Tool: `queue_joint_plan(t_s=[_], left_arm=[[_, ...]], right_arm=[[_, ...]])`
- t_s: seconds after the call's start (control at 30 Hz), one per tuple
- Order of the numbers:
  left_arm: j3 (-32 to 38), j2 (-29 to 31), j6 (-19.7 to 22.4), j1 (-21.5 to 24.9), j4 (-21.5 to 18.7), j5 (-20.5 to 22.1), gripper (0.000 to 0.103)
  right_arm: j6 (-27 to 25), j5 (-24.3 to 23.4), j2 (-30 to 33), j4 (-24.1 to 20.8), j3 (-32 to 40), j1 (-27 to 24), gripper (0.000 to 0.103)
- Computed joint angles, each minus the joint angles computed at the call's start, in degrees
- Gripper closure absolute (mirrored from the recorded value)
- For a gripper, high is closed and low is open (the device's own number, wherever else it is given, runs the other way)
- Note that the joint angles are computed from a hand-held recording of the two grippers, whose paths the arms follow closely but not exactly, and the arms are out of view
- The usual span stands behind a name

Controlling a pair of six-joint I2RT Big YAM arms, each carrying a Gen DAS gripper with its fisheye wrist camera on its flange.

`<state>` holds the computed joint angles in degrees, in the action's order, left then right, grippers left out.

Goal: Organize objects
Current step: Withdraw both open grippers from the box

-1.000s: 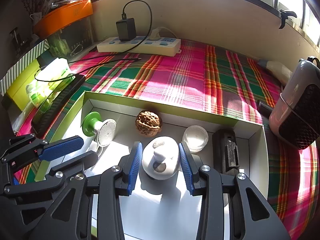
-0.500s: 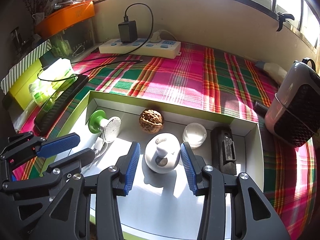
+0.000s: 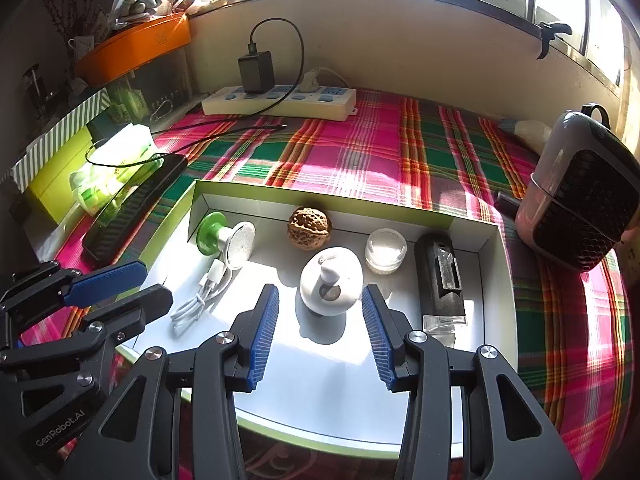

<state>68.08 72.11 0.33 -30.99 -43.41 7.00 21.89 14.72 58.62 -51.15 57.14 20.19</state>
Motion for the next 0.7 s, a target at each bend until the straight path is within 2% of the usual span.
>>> queue_joint_plan(t_s=[0.37,0.7], left_arm=[[-4.66,-5.98,-0.75,2.35,-0.08,1.58,0.076],[-8.69,-9.93,0.00,4.37,0.18,5.88,0.073]], right_arm=[[3.87,2.33,-5.65,-0.68,-2.88,3.56,0.059],[8.13,6.09,-11.90,-2.18,-6.38,7.31,0.059]])
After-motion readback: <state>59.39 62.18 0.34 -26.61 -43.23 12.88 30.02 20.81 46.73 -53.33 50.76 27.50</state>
